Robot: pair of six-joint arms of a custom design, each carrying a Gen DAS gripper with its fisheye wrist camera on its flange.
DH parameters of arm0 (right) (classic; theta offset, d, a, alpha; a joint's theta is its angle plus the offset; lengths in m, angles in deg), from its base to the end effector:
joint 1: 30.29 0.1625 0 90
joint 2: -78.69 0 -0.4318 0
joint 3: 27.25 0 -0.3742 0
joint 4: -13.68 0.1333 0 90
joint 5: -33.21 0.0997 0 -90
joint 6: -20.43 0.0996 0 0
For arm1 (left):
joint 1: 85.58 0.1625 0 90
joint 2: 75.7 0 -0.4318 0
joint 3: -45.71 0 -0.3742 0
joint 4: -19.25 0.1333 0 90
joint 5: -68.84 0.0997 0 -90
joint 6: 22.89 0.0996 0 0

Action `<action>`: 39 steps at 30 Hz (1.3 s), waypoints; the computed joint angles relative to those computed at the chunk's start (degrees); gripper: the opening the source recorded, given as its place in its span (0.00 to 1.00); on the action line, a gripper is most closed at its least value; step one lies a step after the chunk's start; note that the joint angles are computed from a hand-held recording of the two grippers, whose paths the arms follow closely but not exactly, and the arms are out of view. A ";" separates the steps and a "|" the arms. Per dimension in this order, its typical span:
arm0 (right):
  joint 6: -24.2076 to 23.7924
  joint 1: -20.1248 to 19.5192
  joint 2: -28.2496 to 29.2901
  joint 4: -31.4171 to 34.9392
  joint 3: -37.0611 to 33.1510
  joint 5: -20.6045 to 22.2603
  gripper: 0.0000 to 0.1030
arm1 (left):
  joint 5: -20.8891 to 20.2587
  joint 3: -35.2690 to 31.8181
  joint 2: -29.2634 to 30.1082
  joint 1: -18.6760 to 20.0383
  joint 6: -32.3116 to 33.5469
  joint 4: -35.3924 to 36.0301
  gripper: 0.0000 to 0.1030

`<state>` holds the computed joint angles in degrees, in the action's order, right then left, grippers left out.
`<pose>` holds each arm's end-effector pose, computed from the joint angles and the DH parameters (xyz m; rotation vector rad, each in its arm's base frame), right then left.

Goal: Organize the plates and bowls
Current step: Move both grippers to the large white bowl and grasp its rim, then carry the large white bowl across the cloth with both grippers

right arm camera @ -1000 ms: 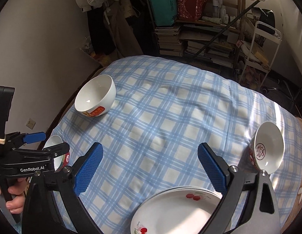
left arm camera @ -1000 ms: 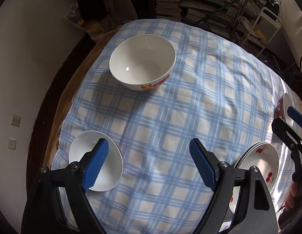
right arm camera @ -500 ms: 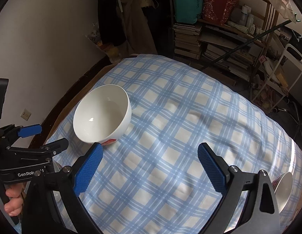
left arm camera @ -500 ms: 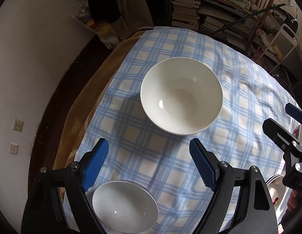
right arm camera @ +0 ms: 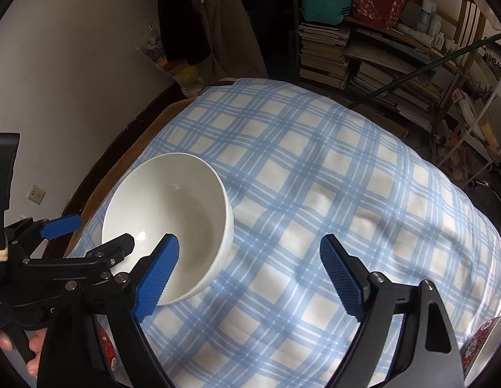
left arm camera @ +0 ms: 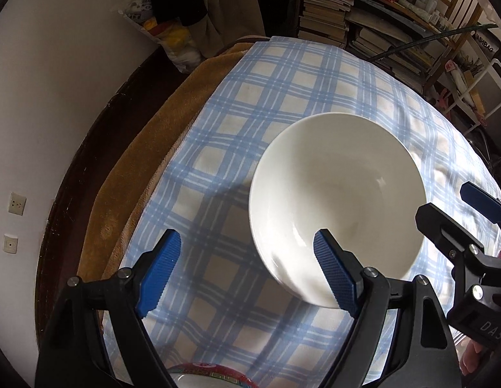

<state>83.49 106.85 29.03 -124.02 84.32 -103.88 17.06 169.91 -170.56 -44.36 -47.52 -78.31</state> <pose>0.4337 -0.3202 0.0713 -0.2025 -2.3862 0.6841 -0.1372 -0.3793 0.2997 0.6549 2.3008 -0.1261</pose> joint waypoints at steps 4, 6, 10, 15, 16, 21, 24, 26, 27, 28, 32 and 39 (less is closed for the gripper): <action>-1.16 -1.58 0.86 -1.53 0.09 1.78 0.78 | -1.26 -0.36 1.71 2.68 1.20 -1.91 0.46; -1.65 -2.17 1.20 -1.87 0.05 2.66 0.72 | -2.13 -0.49 2.25 4.18 1.26 -2.59 0.38; -3.14 -3.24 1.78 -2.32 -0.01 4.52 0.51 | -6.36 -0.30 1.88 6.71 2.79 -5.78 0.21; -5.01 -4.77 2.04 -10.05 2.16 10.00 0.21 | -7.51 0.96 1.59 6.32 3.90 -8.11 0.11; -4.30 -4.76 2.30 -9.69 1.97 9.97 0.20 | -7.26 1.30 1.42 6.10 3.93 -8.57 0.11; -2.12 -3.27 3.25 -4.88 0.09 7.63 0.18 | -7.38 2.47 -0.53 5.04 5.35 -9.93 0.10; -0.83 -2.25 2.91 -2.64 -0.12 7.45 0.16 | -6.41 3.00 -1.38 3.55 4.81 -8.62 0.10; 0.16 -1.56 2.40 -2.51 0.35 7.33 0.16 | -7.39 2.65 -1.65 3.46 3.27 -7.60 0.10; 0.97 -1.23 2.11 -1.96 0.48 7.20 0.16 | -8.25 2.54 -1.91 3.53 2.87 -7.62 0.10; 1.77 -0.86 1.84 -1.30 0.58 7.07 0.16 | -8.86 2.53 -2.25 3.28 2.76 -7.46 0.10; 3.80 0.59 0.46 1.50 1.29 6.93 0.16 | -9.15 3.42 -3.59 0.26 2.47 -5.31 0.10; 9.75 3.51 -3.00 4.37 4.32 6.74 0.16 | -11.11 5.41 -6.00 -5.61 -1.84 -1.42 0.10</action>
